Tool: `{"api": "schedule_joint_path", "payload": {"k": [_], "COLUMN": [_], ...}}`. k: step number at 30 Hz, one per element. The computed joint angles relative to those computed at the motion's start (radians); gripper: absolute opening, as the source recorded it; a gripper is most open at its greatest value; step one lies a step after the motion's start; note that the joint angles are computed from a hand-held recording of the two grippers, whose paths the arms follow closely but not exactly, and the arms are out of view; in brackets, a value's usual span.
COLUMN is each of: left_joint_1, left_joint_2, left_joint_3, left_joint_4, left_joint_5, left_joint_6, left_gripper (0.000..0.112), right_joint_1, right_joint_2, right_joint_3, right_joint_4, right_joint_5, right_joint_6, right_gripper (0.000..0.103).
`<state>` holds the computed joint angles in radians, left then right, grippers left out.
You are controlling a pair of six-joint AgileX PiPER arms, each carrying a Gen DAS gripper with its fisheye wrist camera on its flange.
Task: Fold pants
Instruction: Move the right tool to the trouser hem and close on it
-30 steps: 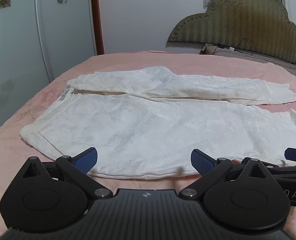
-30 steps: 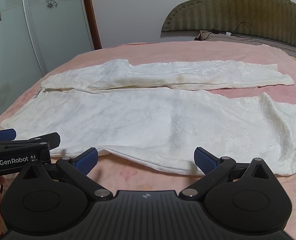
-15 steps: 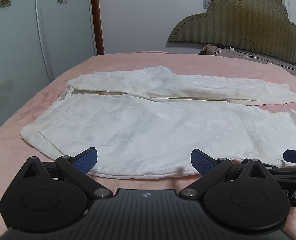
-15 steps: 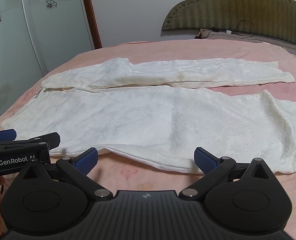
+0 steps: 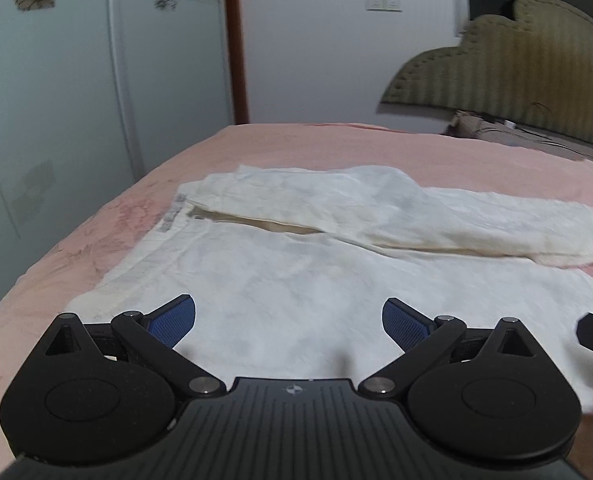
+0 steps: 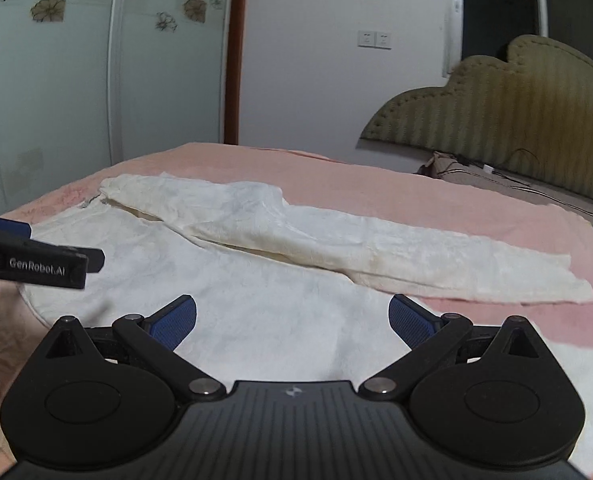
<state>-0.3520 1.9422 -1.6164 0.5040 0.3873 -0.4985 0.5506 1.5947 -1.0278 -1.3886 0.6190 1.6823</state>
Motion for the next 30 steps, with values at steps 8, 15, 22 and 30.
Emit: {"api": "schedule_joint_path", "payload": {"k": [8, 15, 22, 30], "left_joint_1": [0.017, 0.018, 0.015, 0.000], "left_joint_2": [0.202, 0.327, 0.389, 0.463], "left_joint_3": [-0.303, -0.502, -0.565, -0.598], "left_joint_4": [-0.053, -0.126, -0.088, -0.054], "left_joint_5": [0.131, 0.214, 0.182, 0.181], "left_joint_6": [0.056, 0.142, 0.137, 0.176], "left_gripper": [0.101, 0.101, 0.102, 0.102], "right_joint_1": [-0.130, -0.240, -0.319, -0.492], "right_joint_2": [0.131, 0.226, 0.376, 0.744], "right_joint_3": [-0.179, -0.345, -0.597, -1.290], "right_joint_4": [0.113, 0.503, 0.983, 1.677], "right_joint_5": [-0.161, -0.322, -0.289, 0.037], "right_joint_6": [-0.248, -0.712, -1.344, -1.928], "right_gripper": [0.103, 0.103, 0.103, 0.103]}}
